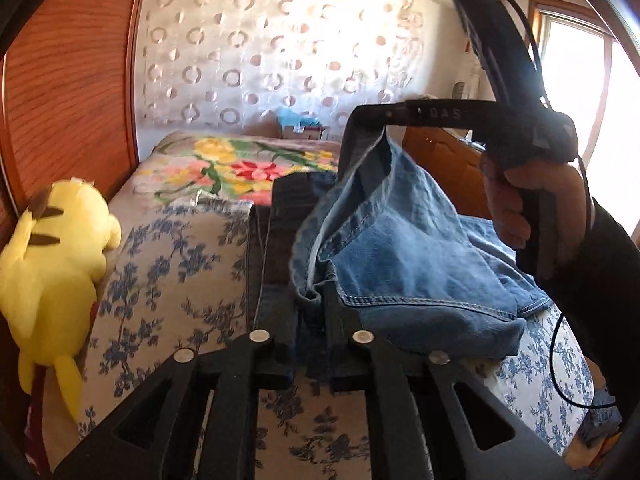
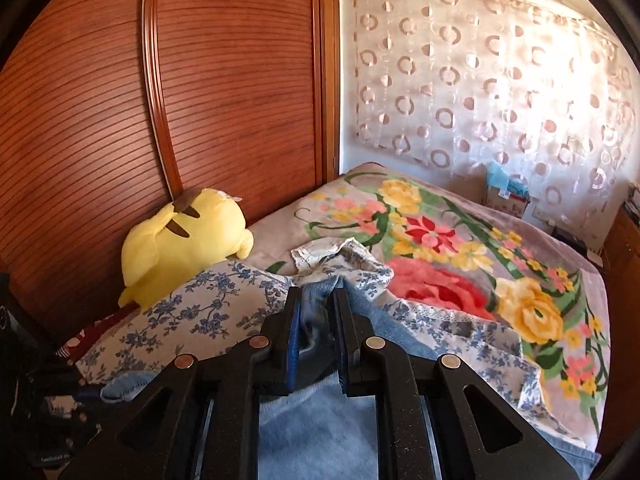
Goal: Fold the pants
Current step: 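Fold the lifted edge over the stack with the right gripper while the left gripper holds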
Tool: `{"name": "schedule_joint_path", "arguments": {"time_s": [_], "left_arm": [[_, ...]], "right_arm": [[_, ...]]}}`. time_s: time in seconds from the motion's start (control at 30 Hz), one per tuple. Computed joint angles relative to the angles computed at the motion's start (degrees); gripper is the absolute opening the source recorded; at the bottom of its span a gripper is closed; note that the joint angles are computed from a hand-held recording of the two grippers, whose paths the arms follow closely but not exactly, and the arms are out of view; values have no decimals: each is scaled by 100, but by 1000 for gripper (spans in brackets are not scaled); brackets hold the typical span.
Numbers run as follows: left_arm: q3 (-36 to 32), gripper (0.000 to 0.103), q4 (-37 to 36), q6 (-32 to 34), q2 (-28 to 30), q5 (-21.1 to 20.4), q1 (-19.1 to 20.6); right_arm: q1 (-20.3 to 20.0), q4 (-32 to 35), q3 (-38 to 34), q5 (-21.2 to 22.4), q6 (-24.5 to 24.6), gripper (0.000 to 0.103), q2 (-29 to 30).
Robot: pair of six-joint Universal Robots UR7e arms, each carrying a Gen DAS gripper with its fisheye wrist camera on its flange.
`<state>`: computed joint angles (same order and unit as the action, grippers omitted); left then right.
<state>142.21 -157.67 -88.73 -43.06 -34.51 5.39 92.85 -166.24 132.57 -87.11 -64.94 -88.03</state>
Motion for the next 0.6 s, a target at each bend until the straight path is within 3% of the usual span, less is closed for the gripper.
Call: {"name": "schedule_joint_path", "arguments": {"time_s": [0.07,0.13,0.3,0.6], "left_arm": [[56,18,-63,-51,1,-72,29],[78,24,75,-191,-27,-116,43],[135,42,88,-310,-37,-151,91],[-77,42,-405,319,225,-91,300]], "right_arm": [[22,48,-59,-65,60,34,10],[-42,152,-105,-26,81,40,-14],[-229,358,-26,-44,-15,40,-303],[-986,1062,457,-9,-423,41,-1518]]}}
